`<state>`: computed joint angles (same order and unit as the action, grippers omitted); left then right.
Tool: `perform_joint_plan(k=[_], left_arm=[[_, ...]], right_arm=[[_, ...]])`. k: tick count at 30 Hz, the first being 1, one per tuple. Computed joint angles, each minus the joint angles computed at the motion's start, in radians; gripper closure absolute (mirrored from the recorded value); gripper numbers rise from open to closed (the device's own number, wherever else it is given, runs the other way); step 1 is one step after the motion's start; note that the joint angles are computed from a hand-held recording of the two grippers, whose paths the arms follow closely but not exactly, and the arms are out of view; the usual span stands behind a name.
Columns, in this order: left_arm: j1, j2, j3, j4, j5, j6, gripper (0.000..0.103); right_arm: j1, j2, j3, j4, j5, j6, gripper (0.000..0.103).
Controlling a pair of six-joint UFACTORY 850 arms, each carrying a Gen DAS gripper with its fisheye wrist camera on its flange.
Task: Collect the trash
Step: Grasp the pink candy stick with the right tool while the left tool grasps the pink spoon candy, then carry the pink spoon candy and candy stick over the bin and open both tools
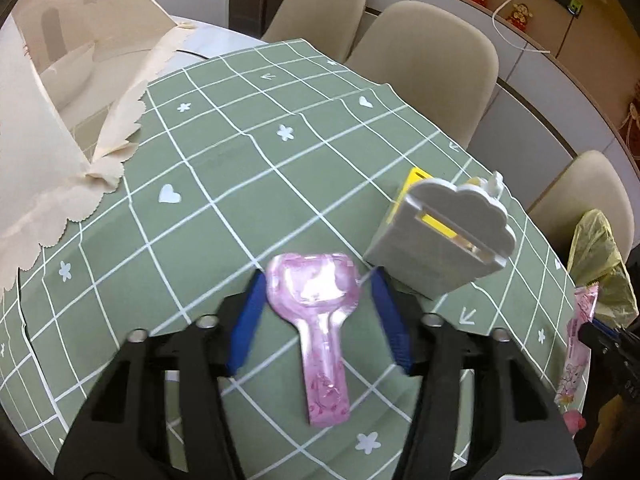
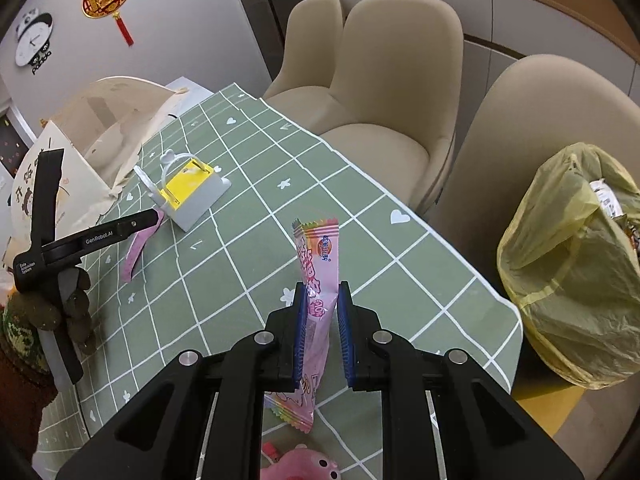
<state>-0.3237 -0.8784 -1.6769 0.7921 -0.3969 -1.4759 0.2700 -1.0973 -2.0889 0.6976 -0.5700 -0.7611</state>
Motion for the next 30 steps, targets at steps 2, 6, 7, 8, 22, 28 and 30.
perform_joint_plan(k=[2,6,7,8,22,28,30], left_arm=[[-0.003,0.004,0.004,-0.004,0.001,0.010,0.060],[-0.015,0.033,0.044,0.058,0.012,-0.047,0.060],[-0.018,0.045,0.059,0.075,0.016,-0.068,0.060],[-0.022,0.057,0.074,0.088,0.021,-0.088,0.060],[-0.164,0.330,0.370,0.457,0.001,-0.659,0.060],[-0.252,0.408,0.416,0.548,-0.084,-0.807,0.060],[-0.278,0.428,0.418,0.586,-0.111,-0.834,0.060]], right_arm=[[0.002,-0.001,-0.001,0.012,-0.001,-0.012,0.087],[0.003,0.013,0.019,0.040,0.007,-0.044,0.087],[0.004,0.019,0.027,0.047,0.010,-0.053,0.087],[0.004,0.026,0.036,0.056,0.013,-0.064,0.087],[-0.005,0.267,0.318,0.380,0.061,-0.489,0.087],[-0.043,0.419,0.488,0.561,0.047,-0.693,0.087],[-0.061,0.475,0.550,0.640,0.056,-0.790,0.087]])
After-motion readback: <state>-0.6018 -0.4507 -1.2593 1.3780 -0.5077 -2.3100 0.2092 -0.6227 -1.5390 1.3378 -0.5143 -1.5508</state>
